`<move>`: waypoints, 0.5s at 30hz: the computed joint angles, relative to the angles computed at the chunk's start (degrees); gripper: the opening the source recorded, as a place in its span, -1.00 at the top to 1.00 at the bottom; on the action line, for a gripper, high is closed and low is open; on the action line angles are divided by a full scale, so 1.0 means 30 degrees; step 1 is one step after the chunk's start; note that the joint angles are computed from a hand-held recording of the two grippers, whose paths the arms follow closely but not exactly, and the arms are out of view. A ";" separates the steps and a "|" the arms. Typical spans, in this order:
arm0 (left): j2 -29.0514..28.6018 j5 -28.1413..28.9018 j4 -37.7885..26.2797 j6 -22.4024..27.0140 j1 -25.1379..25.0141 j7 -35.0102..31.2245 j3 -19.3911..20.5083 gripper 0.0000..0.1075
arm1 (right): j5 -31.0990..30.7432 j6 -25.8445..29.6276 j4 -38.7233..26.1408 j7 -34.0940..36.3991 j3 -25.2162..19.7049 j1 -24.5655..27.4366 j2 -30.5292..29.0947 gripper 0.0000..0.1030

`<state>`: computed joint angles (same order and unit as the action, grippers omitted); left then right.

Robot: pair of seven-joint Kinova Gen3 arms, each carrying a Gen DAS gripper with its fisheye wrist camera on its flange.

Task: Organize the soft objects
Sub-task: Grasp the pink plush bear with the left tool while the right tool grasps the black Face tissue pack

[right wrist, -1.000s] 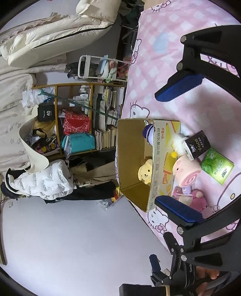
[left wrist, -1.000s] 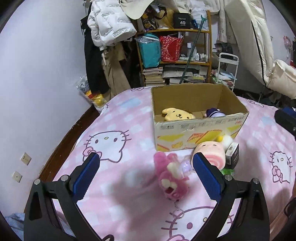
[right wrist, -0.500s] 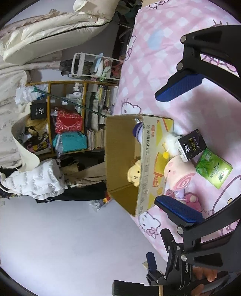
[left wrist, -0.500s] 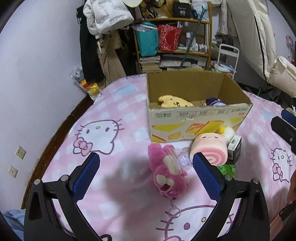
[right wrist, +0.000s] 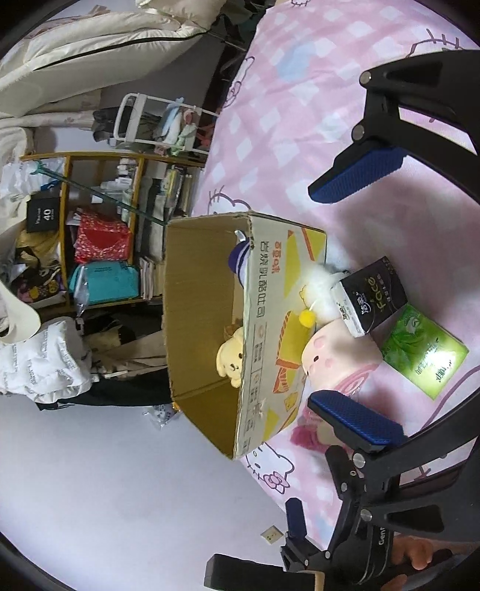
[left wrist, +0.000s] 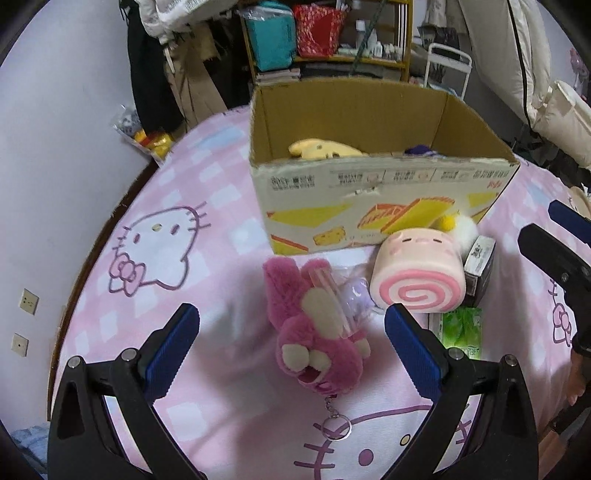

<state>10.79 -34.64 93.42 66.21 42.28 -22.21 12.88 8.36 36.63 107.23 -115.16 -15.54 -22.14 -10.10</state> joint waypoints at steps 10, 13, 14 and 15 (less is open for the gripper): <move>0.0897 0.1515 -0.0598 -0.0125 -0.0476 -0.1709 -0.0294 -0.85 | 0.0963 0.0492 -0.0247 -0.0882 -0.0042 -0.0252 0.1040 -1.00; 0.1225 0.2274 -0.0762 -0.0164 -0.0779 -0.2739 -0.0395 -0.85 | 0.0785 0.0755 -0.0369 -0.0685 0.0215 -0.0436 0.1369 -1.00; 0.1342 0.2758 -0.0816 -0.0205 -0.0991 -0.3161 -0.0437 -0.85 | 0.0640 0.0813 -0.0406 -0.0524 0.0339 -0.0492 0.1455 -1.00; 0.1376 0.3124 -0.0788 -0.0323 -0.1148 -0.3461 -0.0501 -0.85 | 0.0327 0.0813 -0.0420 -0.0191 0.0523 -0.0546 0.1573 -1.00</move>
<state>14.92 -25.27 91.06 65.24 38.84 -32.60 11.38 9.34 39.07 105.97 -115.73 -13.97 -23.77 -5.38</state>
